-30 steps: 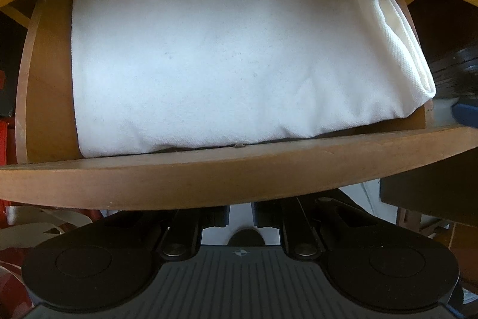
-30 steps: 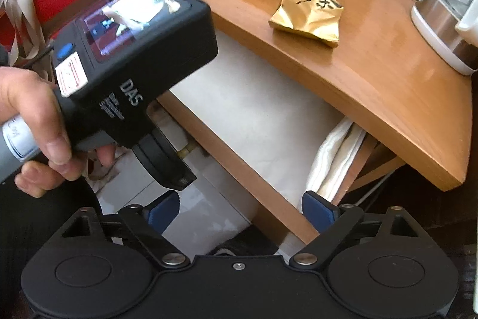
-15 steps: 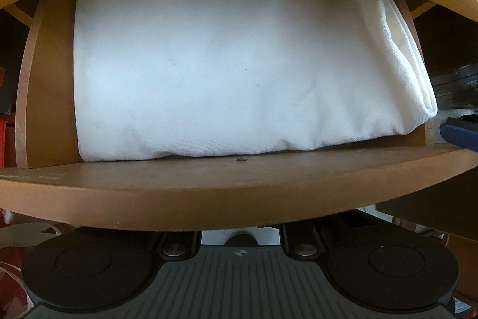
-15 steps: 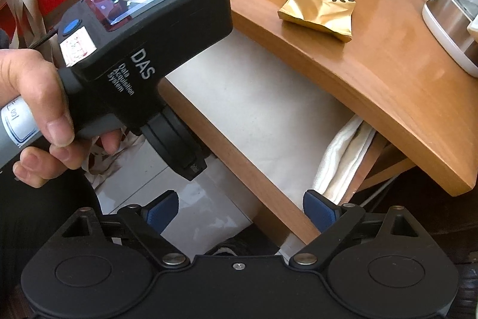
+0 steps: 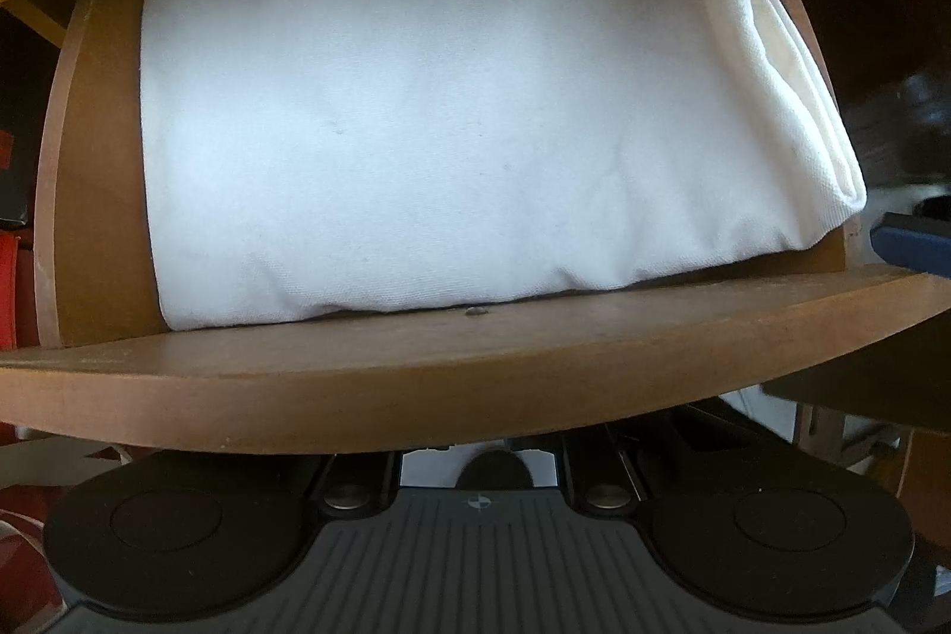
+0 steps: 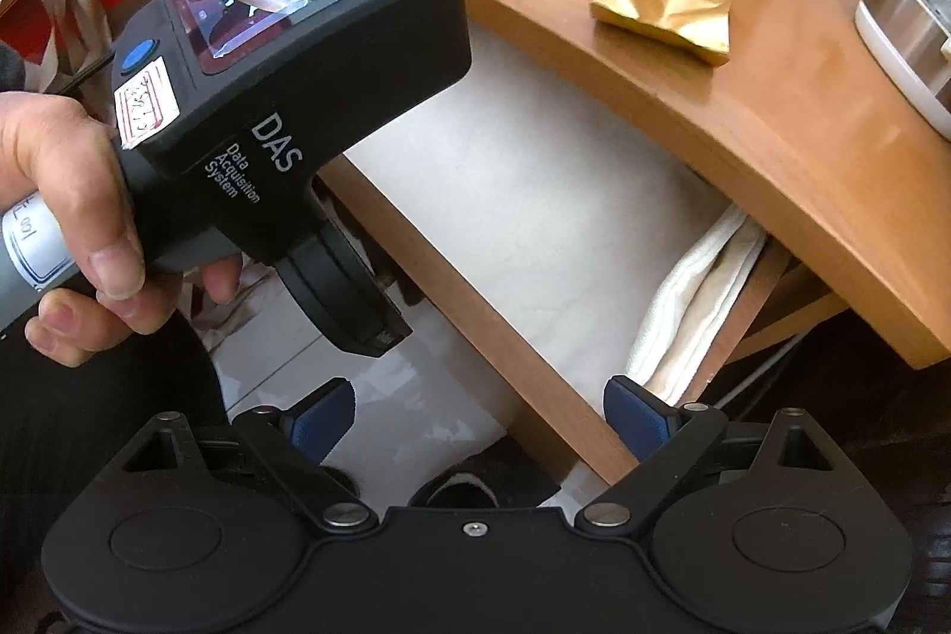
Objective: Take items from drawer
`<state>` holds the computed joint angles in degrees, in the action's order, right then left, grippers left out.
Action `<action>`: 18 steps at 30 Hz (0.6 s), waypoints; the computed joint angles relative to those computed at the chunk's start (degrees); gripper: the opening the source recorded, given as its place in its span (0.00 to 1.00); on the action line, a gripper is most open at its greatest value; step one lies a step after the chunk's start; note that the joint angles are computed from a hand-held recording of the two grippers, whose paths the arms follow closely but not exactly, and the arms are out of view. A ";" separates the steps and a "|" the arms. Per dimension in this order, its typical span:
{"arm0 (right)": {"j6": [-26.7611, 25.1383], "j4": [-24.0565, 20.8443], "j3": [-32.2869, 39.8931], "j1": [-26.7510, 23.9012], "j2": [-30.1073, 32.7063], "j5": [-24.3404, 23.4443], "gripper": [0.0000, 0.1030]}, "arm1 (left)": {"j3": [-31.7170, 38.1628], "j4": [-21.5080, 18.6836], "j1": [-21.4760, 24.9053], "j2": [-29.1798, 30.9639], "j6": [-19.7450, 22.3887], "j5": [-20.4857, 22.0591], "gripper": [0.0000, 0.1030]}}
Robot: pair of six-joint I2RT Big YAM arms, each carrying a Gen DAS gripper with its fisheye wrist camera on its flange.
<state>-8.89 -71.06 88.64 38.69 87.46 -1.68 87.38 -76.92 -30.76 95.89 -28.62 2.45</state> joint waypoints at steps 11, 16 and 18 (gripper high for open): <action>2.51 0.32 -2.29 2.12 -1.91 0.31 0.90 | -1.51 -0.20 -0.40 -0.99 0.18 0.87 0.13; 5.86 1.66 -2.84 2.10 -2.50 -0.05 0.89 | -1.43 -0.18 -0.54 -1.21 0.10 0.66 0.14; 7.16 2.10 -3.07 2.22 -2.73 0.12 0.88 | -1.32 -0.33 -0.54 -1.58 0.23 0.68 0.15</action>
